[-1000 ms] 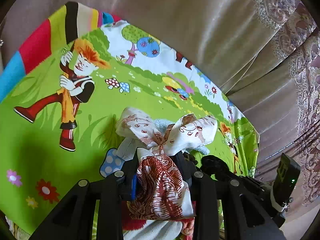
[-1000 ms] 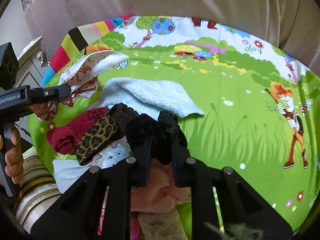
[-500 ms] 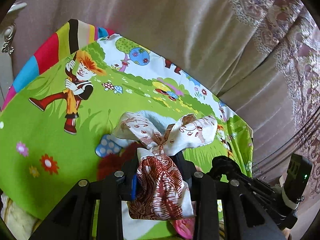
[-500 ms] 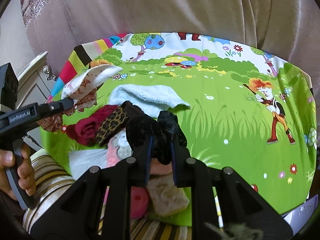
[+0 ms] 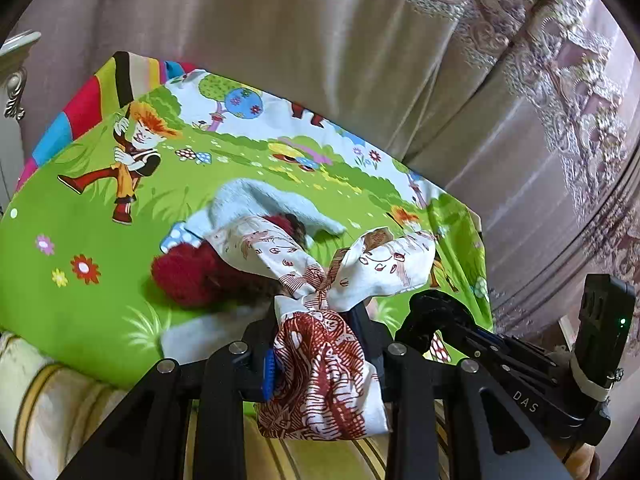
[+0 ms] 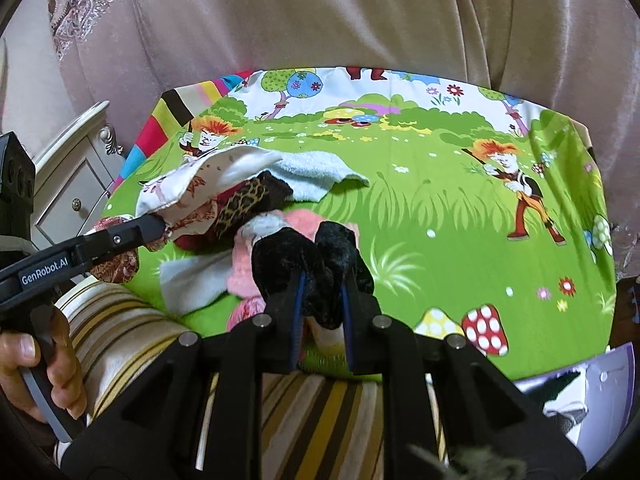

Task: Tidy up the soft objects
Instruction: 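Carry the white print cloth and black cloth into the box while both tools open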

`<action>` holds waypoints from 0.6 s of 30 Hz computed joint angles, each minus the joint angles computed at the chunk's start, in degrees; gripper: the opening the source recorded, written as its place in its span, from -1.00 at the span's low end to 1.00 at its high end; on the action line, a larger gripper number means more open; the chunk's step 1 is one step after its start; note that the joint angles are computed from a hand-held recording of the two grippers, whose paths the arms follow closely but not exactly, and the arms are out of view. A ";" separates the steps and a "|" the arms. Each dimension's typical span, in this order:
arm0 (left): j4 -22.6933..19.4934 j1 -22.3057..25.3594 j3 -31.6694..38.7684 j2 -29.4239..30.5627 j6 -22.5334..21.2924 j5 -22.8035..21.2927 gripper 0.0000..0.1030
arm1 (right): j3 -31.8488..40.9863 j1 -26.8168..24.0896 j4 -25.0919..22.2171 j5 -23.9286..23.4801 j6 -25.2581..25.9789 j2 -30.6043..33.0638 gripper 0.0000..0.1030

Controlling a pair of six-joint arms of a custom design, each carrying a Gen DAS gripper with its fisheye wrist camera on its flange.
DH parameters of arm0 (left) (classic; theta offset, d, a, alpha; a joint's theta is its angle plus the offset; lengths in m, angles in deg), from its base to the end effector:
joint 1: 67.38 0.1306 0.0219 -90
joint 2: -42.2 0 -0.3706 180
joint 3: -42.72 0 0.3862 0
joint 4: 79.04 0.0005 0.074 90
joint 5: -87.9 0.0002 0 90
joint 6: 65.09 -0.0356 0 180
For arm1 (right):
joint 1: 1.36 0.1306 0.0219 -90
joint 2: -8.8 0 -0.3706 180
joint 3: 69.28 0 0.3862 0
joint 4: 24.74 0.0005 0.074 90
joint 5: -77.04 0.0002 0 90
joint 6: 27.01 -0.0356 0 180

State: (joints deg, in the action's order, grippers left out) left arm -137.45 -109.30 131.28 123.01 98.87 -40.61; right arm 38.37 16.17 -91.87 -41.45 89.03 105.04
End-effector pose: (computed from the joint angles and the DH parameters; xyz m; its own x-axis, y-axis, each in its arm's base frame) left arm 0.3194 -0.2577 0.4696 -0.3792 -0.6702 -0.6380 -0.4898 0.7303 -0.4762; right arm 0.4717 0.1663 0.4883 -0.4793 -0.5560 -0.6791 -0.8139 0.5710 0.1069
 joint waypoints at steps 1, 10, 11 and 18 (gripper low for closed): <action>-0.03 -0.52 0.37 0.32 0.05 -0.05 -0.38 | -0.36 -0.28 -0.19 -0.07 0.16 -0.41 -0.61; -1.46 -4.65 4.05 3.23 0.57 -0.73 -0.38 | -2.86 -4.05 -1.83 -0.89 2.46 -4.13 -0.61; -1.43 -4.83 4.41 3.51 0.42 -0.66 -0.38 | -2.99 -4.62 -2.05 -0.97 2.64 -4.43 -0.61; -0.92 -7.52 8.23 6.76 -0.70 -0.36 -0.38 | -3.45 -9.08 -2.75 -2.19 3.37 -6.18 -0.61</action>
